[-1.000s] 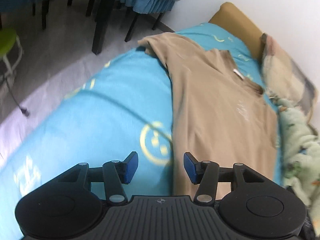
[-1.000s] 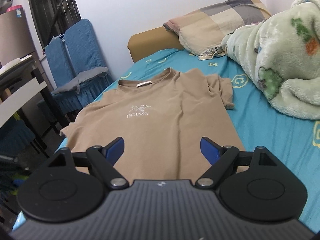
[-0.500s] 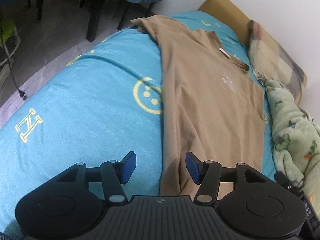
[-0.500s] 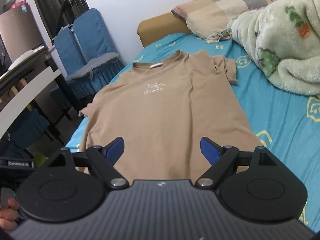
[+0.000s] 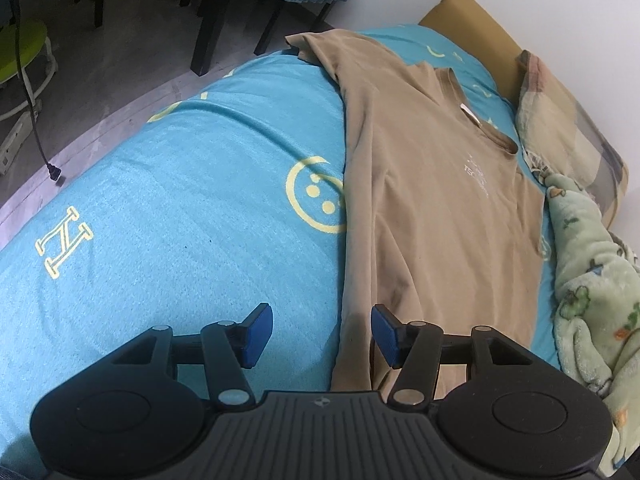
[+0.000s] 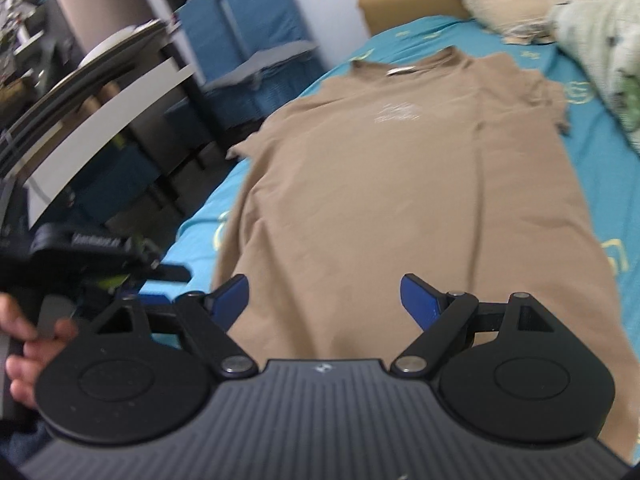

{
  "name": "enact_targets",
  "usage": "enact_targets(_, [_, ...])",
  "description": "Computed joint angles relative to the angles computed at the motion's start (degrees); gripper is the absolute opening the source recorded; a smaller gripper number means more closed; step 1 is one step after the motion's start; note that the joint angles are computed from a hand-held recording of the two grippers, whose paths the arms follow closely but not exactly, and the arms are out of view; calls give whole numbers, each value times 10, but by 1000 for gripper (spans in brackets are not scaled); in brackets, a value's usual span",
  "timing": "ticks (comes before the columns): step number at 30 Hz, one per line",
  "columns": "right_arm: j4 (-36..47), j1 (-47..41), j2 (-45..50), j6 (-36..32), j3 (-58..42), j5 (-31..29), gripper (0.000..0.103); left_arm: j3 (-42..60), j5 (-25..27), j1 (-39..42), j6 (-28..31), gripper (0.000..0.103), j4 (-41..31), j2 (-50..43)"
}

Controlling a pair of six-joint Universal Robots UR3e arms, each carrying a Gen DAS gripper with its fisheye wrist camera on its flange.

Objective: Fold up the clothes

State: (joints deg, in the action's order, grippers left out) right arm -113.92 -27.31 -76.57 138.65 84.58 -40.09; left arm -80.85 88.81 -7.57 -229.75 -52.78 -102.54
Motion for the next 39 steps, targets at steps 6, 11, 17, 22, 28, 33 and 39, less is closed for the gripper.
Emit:
enact_targets(6, [12, 27, 5, -33, -4, -25, 73, -8, -7, 4, -3, 57, 9, 2])
enact_targets(11, [-17, 48, 1, -51, 16, -70, 67, -8, -21, 5, 2, 54, 16, -6])
enact_targets(17, [-25, 61, 2, -60, 24, -108, 43, 5, -55, 0, 31, 53, 16, -30])
enact_targets(22, [-27, 58, 12, -36, 20, -115, 42, 36, -60, -9, 53, 53, 4, -68])
enact_targets(28, [-27, 52, 23, -25, 14, -110, 42, -20, -88, 12, 11, 2, 38, -41])
enact_targets(33, [-28, 50, 21, -23, 16, -108, 42, -26, -126, 58, 35, 2, -12, 21])
enact_targets(39, [-1, 43, 26, -16, -5, -96, 44, 160, -90, 118, 175, 2, -265, 15])
